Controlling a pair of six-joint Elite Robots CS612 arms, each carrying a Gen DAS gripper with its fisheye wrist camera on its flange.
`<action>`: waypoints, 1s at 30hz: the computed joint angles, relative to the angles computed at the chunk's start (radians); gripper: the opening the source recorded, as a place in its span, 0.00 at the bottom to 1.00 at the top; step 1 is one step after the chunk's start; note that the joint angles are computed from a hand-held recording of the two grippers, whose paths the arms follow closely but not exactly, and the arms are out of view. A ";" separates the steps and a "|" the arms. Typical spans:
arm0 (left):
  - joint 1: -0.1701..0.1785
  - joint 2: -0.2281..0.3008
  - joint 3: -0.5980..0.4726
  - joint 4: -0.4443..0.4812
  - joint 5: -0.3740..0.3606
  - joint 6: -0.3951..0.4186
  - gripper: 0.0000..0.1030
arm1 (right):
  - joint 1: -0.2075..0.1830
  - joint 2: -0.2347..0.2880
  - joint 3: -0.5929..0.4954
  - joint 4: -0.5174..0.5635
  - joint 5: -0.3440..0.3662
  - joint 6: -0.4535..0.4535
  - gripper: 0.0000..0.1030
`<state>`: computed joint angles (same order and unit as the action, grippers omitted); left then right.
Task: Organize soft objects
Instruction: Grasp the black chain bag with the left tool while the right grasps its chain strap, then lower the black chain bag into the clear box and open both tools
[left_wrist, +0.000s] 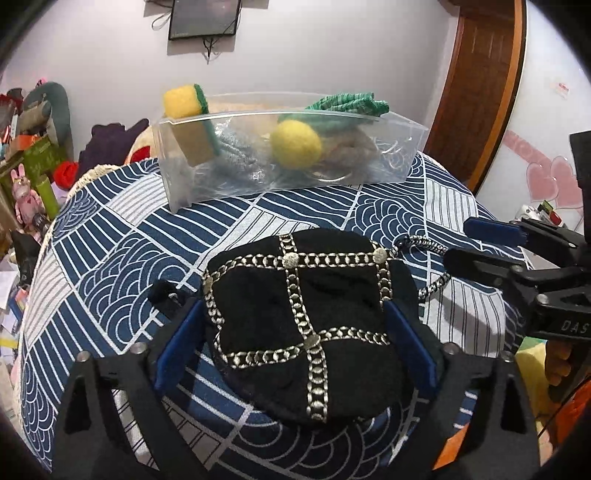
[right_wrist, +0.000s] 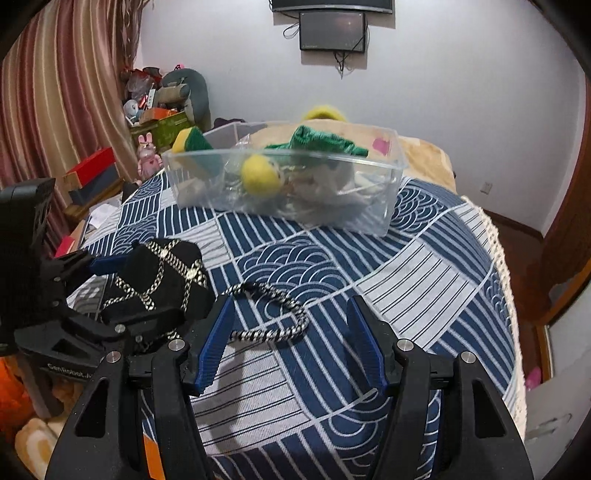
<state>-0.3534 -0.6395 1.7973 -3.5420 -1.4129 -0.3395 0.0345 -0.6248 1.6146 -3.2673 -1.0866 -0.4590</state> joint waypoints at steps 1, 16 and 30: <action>0.002 -0.001 0.004 -0.009 -0.007 -0.003 0.81 | 0.000 0.001 -0.001 0.008 -0.001 -0.002 0.58; 0.008 -0.021 0.039 -0.050 -0.012 0.017 0.19 | 0.007 0.014 -0.001 0.020 -0.006 -0.024 0.16; 0.017 -0.054 0.065 -0.127 0.024 0.001 0.17 | 0.002 0.011 0.010 -0.089 -0.010 0.027 0.07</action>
